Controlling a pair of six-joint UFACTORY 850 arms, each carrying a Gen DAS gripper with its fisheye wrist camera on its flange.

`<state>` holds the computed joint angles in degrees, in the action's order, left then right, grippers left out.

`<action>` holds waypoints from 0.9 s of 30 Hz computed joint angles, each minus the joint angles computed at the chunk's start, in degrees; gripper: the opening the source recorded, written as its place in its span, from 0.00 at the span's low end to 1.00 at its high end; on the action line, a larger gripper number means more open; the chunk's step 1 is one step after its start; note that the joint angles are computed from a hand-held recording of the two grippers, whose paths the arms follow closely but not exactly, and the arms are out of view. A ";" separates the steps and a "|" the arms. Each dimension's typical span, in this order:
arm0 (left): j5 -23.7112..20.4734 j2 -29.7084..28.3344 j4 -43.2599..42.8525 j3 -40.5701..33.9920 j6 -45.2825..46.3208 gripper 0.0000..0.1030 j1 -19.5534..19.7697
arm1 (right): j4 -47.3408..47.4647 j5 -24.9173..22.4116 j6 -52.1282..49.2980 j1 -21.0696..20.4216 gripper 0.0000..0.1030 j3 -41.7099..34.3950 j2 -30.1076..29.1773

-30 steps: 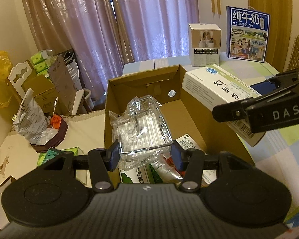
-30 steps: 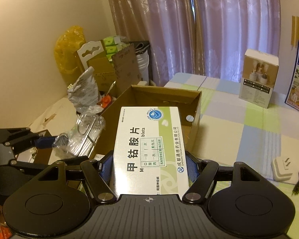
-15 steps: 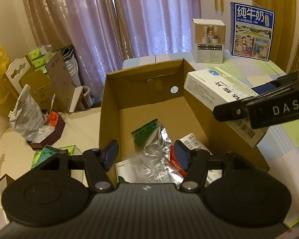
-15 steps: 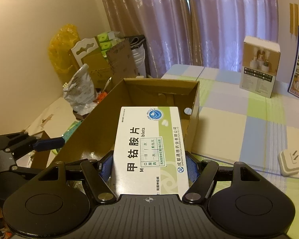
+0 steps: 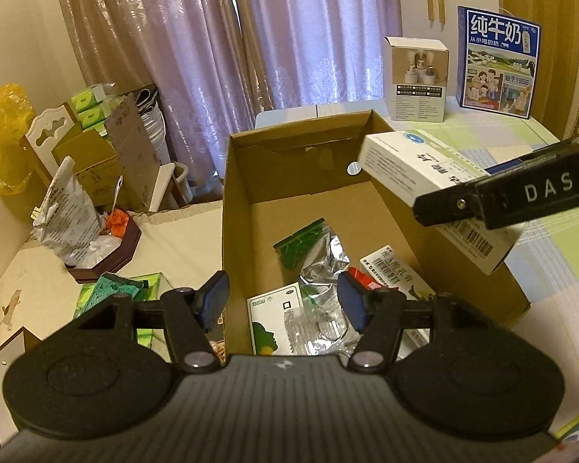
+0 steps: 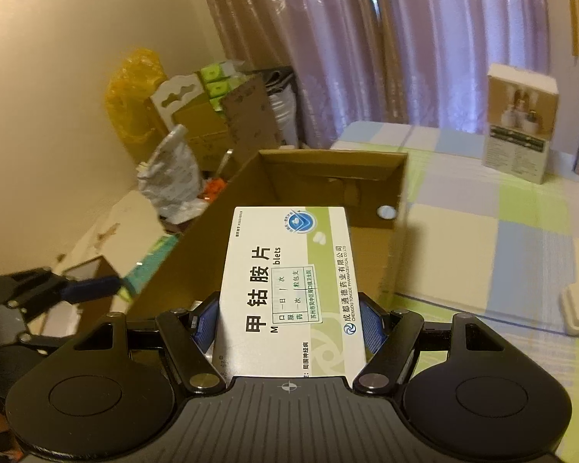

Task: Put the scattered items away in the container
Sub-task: 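Open the left tool to drop the holder while the right tool drops the medicine box into the box, then move both tools back over the white charger and black cable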

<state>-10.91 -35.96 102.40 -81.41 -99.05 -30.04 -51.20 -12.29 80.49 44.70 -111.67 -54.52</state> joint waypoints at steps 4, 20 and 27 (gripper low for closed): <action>-0.18 0.58 0.90 0.74 -1.14 0.56 -0.02 | -11.51 1.65 11.75 0.02 0.74 1.22 0.79; -0.73 3.42 0.41 3.61 -1.77 0.58 -1.88 | -28.88 -1.13 34.77 -0.40 0.76 15.25 9.67; -1.51 5.91 -3.15 5.92 0.54 0.61 -3.53 | -35.37 -2.32 43.00 0.96 0.78 20.94 13.96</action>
